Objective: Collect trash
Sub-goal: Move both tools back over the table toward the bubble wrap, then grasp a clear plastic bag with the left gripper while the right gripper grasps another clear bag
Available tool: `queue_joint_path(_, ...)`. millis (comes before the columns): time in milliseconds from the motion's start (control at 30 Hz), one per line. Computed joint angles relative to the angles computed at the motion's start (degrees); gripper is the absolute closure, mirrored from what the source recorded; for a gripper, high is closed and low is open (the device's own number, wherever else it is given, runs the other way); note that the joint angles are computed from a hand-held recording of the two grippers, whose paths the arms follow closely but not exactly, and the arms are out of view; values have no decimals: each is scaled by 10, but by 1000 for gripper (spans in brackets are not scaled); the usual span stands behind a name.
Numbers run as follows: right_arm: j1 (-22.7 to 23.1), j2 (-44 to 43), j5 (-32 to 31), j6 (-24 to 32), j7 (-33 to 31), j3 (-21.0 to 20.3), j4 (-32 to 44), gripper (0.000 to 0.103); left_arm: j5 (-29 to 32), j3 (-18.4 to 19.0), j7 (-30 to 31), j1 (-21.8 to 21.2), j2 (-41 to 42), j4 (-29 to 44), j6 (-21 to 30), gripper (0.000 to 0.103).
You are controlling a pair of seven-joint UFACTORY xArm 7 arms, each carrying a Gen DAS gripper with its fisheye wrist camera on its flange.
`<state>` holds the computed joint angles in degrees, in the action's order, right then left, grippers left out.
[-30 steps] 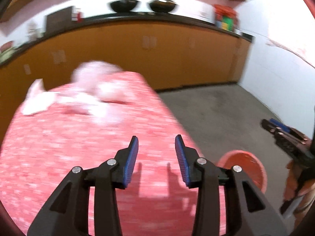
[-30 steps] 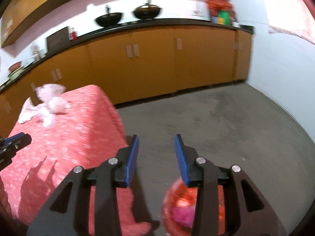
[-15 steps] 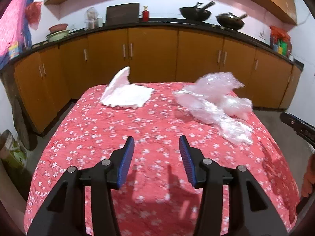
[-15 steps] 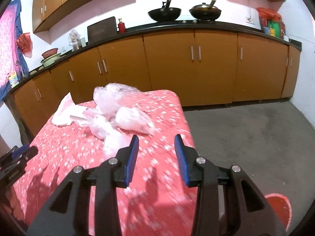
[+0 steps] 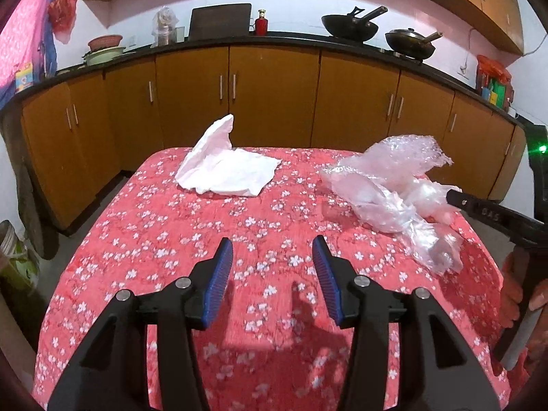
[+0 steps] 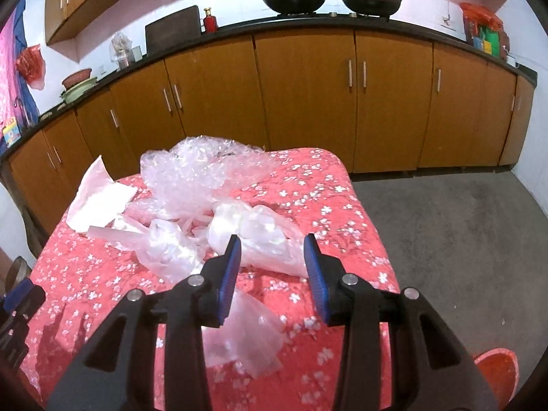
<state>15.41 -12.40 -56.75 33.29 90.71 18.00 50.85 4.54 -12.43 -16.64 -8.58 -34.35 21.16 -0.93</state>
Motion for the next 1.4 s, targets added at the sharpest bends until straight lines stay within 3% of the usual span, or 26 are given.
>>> queue_joint_path(33,0,8,0,1,-3,0,7,65,0,0,0,2,6,4,-3,54)
queue_joint_path(100,2,21,4,-1,-14,-5,15,81,-1,3,-1,1,18,10,-8,54)
queue_joint_path(200,6,23,6,-12,-17,-11,14,93,-4,5,-2,-3,34,19,-15,54)
queue_joint_path(333,8,2,-10,-7,-1,-5,-3,96,-10,2,-9,-11,54,31,-23,54)
queue_joint_path(500,4,-48,-9,5,34,13,-44,97,-17,-17,-27,-16,84,57,-37,42)
queue_joint_path(667,-5,-92,4,29,39,39,-72,97,-10,-56,-46,-3,120,94,-38,42)
queue_joint_path(833,-13,-130,35,19,19,50,-102,97,-9,-55,-62,-18,144,116,-37,42)
queue_joint_path(967,-27,-150,55,3,9,63,-118,97,11,-108,-87,31,152,135,-31,42)
queue_joint_path(1033,-35,-156,62,-3,4,71,-122,97,34,-158,-111,83,159,153,-19,42)
queue_joint_path(1133,-45,-166,71,-5,-2,83,-128,97,72,-195,-145,126,178,180,6,42)
queue_joint_path(1233,-53,-175,77,-3,-7,95,-132,97,98,-200,-167,131,205,203,31,53)
queue_joint_path(1333,-60,-180,85,-4,-13,100,-134,97,134,-202,-188,131,226,221,52,71)
queue_joint_path(1400,-63,-182,90,-5,-17,103,-134,97,152,-194,-199,123,234,227,64,95)
